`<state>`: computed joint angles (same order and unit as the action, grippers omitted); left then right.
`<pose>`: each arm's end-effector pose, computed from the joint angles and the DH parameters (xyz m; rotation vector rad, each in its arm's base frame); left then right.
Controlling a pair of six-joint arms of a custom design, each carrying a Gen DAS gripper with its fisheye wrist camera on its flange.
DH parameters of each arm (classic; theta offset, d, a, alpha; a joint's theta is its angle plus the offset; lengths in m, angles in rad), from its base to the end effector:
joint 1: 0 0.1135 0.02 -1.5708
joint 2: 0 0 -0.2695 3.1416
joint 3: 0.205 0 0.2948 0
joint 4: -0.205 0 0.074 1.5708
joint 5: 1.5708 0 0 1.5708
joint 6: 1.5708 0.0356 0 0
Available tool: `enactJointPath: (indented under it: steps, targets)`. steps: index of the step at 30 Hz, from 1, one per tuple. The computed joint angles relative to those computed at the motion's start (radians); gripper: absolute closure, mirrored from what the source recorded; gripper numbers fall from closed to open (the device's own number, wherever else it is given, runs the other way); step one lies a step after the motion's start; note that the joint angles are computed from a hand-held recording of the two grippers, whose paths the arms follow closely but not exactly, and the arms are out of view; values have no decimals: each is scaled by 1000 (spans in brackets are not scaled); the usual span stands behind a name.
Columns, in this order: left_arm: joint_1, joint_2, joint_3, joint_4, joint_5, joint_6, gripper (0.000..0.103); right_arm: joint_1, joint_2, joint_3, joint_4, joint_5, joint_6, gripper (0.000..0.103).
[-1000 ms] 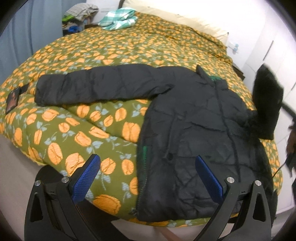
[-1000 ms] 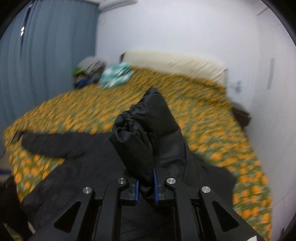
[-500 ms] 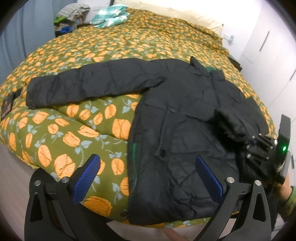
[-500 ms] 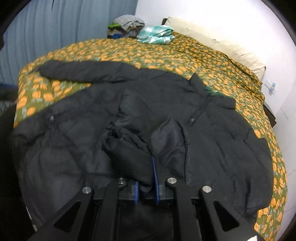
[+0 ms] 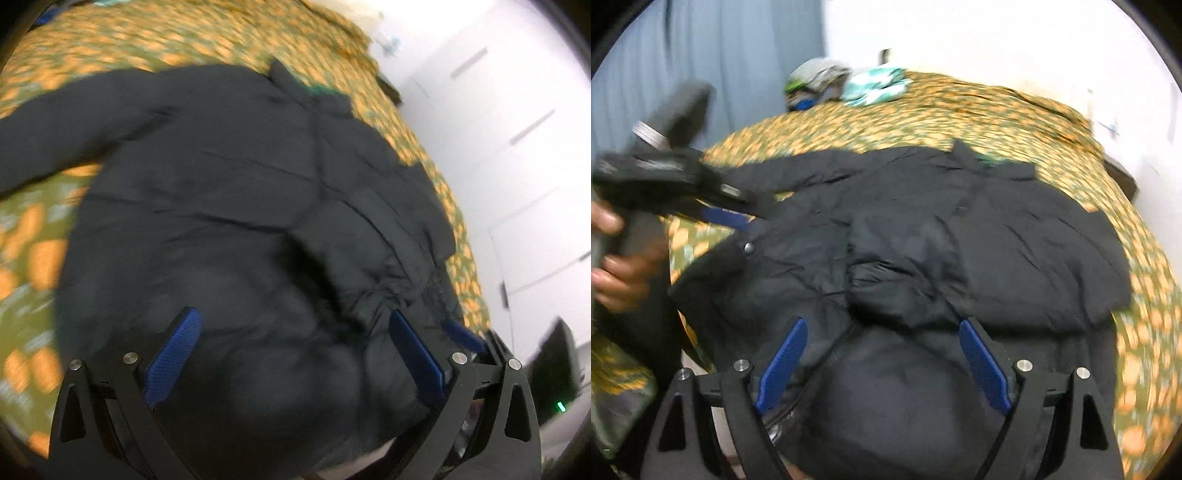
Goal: Fold large clothes
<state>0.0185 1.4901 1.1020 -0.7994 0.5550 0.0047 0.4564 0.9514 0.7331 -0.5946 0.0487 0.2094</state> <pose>0.3274 -0.0127 0.2318 0.1286 2.6597 -0.7513 0.2105 0.1014 0.2494 -0.2723 2.3824 0.2568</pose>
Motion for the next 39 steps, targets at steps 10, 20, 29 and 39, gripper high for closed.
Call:
enactJointPath:
  steps: [10,20,29,39]
  targets:
    - [-240,212,193,37,-244,12,93,-151,-158,-30,-103,-32,16,17]
    - [-83,469,656,22,-357,75,94,-502,205,229,82,-181,-192,17]
    - [-15,675,736,33,-367,32,93,-572,816,666,140,-243,-172,55]
    - [7,735,714,59,-326,43,87,-523,1142,839,26,-222,-213,55]
